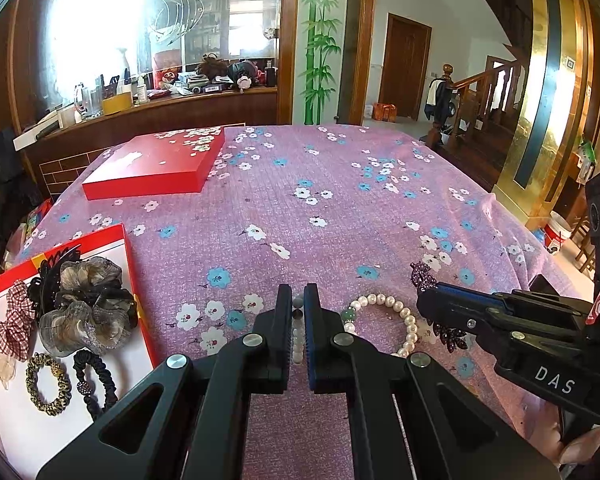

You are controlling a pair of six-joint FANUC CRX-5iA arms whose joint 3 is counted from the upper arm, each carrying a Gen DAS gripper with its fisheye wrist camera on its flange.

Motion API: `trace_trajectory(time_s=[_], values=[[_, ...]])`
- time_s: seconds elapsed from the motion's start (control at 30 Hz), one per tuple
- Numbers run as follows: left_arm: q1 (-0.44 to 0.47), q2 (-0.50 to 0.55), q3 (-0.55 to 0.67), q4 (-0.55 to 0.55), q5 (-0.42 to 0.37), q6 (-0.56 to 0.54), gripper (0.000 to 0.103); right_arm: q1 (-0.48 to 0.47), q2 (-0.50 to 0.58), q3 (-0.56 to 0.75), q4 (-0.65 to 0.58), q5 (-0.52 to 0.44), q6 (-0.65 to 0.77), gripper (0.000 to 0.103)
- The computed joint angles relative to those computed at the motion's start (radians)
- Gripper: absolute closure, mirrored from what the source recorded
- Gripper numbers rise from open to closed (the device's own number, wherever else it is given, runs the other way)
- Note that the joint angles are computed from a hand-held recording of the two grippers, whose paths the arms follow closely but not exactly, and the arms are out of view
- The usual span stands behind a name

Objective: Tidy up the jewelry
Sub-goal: 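Hold purple strand in right gripper while left holds pale bracelet above cloth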

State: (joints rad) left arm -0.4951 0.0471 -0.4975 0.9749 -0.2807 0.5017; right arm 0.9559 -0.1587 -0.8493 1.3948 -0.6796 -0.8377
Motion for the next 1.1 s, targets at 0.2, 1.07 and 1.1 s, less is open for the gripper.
trace_trajectory(time_s=[0.2, 1.07, 1.1], values=[[-0.004, -0.002, -0.002, 0.008, 0.009, -0.004, 0.098, 0.002, -0.001, 0.001, -0.001, -0.006, 0.000, 0.092], [0.019, -0.120, -0.103, 0.168, 0.023, -0.116, 0.098, -0.001, -0.023, -0.011, 0.141, 0.030, -0.218, 0.092], [0.022, -0.127, -0.108, 0.168, 0.022, -0.117, 0.098, 0.002, -0.012, 0.002, 0.142, 0.036, -0.208, 0.092]])
